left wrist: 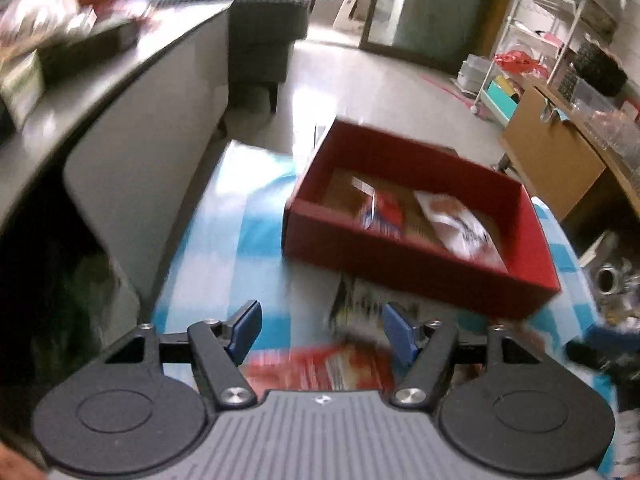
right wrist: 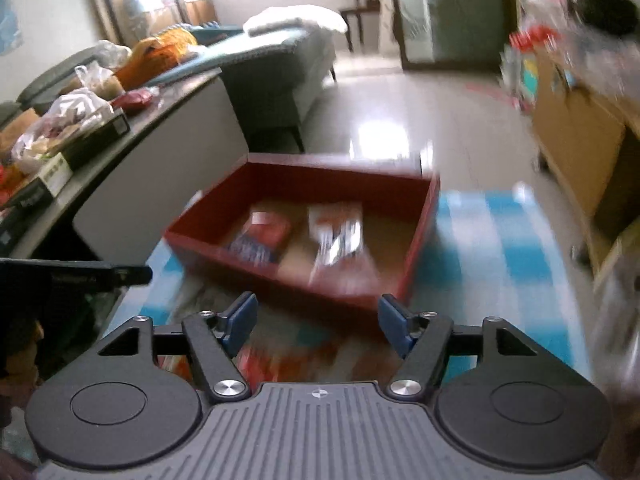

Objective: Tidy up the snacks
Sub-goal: 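Grasp the red spicy strip bag with the left gripper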

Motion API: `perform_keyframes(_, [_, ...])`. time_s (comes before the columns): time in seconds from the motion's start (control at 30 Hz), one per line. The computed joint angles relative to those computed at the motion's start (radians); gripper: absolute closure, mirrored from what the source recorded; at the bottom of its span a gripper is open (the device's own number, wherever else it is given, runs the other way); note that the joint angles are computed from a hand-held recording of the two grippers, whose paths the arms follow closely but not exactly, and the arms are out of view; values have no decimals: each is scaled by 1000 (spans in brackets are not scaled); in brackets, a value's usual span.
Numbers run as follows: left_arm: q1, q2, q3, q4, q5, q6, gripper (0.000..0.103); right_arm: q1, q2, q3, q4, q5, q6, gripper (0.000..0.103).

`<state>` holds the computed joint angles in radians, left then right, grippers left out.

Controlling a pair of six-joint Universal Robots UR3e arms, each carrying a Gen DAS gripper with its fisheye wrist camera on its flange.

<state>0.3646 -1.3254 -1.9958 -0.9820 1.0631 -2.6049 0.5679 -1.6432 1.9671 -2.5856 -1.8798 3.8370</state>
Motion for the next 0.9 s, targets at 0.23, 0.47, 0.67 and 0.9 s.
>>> perform_keyframes(0.23, [157,186,-130,-173,61,106,40,133,59,-60,73,-18,106,29])
perform_keyframes(0.47, [151,161,-217,-71,119,15,36,177,108,-97,64,0,127,26])
perform_keyframes(0.67, [3,74,-251,129,230,-87,29,140,84,-40,23,56,129,26])
perform_keyframes(0.9, [-53,35,-249,194,310,-122,40,70,37,29,16,98,153,22])
